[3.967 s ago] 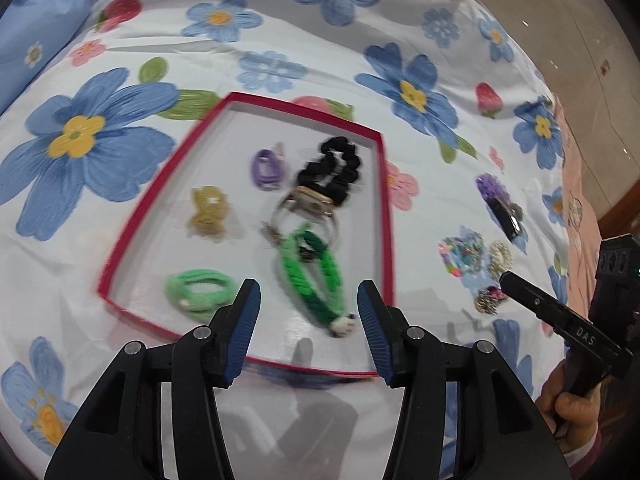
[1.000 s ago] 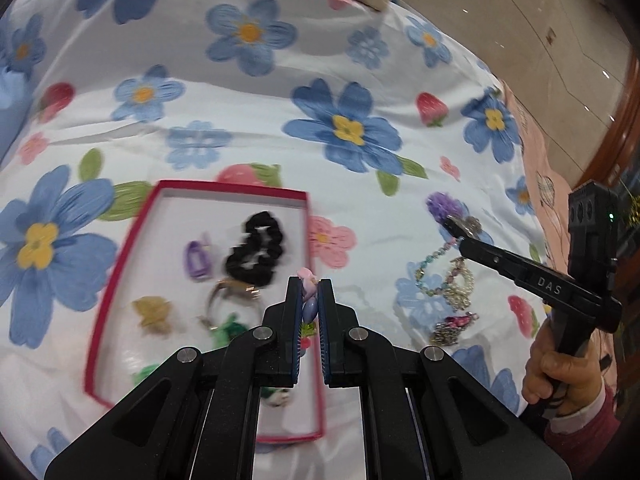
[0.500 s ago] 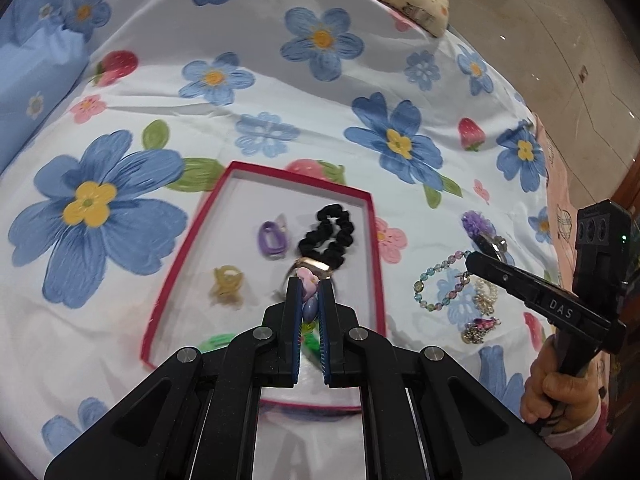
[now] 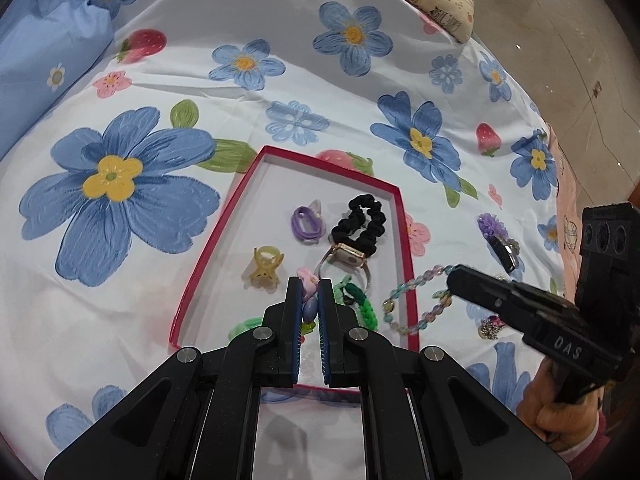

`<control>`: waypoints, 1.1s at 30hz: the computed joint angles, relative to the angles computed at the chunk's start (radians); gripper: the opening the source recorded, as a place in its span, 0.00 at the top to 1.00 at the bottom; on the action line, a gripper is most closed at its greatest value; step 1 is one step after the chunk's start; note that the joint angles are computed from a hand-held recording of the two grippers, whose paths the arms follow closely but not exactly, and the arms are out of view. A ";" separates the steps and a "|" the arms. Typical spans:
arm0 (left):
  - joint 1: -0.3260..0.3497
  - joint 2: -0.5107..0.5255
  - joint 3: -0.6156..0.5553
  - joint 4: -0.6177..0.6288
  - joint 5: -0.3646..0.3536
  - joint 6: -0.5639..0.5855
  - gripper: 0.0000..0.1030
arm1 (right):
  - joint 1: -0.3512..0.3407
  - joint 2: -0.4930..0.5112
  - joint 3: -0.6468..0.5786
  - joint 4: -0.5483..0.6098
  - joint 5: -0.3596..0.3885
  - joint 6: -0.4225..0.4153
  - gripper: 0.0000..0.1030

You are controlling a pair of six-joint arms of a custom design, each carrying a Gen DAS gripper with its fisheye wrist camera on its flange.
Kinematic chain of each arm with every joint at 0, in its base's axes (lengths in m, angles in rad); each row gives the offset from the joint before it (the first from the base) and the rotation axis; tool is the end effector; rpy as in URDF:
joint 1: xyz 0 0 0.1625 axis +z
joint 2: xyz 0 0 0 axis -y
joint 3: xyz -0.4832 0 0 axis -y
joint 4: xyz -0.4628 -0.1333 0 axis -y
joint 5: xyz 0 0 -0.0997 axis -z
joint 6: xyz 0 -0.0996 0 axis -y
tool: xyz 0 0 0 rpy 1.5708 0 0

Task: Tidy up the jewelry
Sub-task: 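Carry the beaded bracelet into the tray with both tools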

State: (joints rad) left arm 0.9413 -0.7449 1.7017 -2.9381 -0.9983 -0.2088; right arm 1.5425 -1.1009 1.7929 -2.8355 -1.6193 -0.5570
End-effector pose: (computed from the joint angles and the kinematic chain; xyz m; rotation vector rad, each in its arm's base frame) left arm -0.2882 -0.7138 0.0748 0.3966 2.6395 -0.8258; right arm 0.1083 -0.7162 0.2684 0.7196 -2.7357 0.7777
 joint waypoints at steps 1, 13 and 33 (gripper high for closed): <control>0.004 0.001 -0.001 -0.001 -0.002 -0.003 0.94 | 0.002 0.006 -0.001 0.002 0.000 -0.002 0.93; 0.062 0.024 -0.019 0.040 0.017 -0.052 0.94 | -0.030 0.070 -0.034 0.027 -0.097 0.017 0.93; 0.094 0.049 -0.049 0.139 0.066 -0.111 0.94 | -0.032 0.098 -0.059 0.032 -0.172 -0.014 0.91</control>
State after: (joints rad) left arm 1.0356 -0.6961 1.6525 -2.7992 -0.9321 -0.3195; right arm 1.5108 -1.0033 1.7343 -2.8030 -1.7917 -0.5707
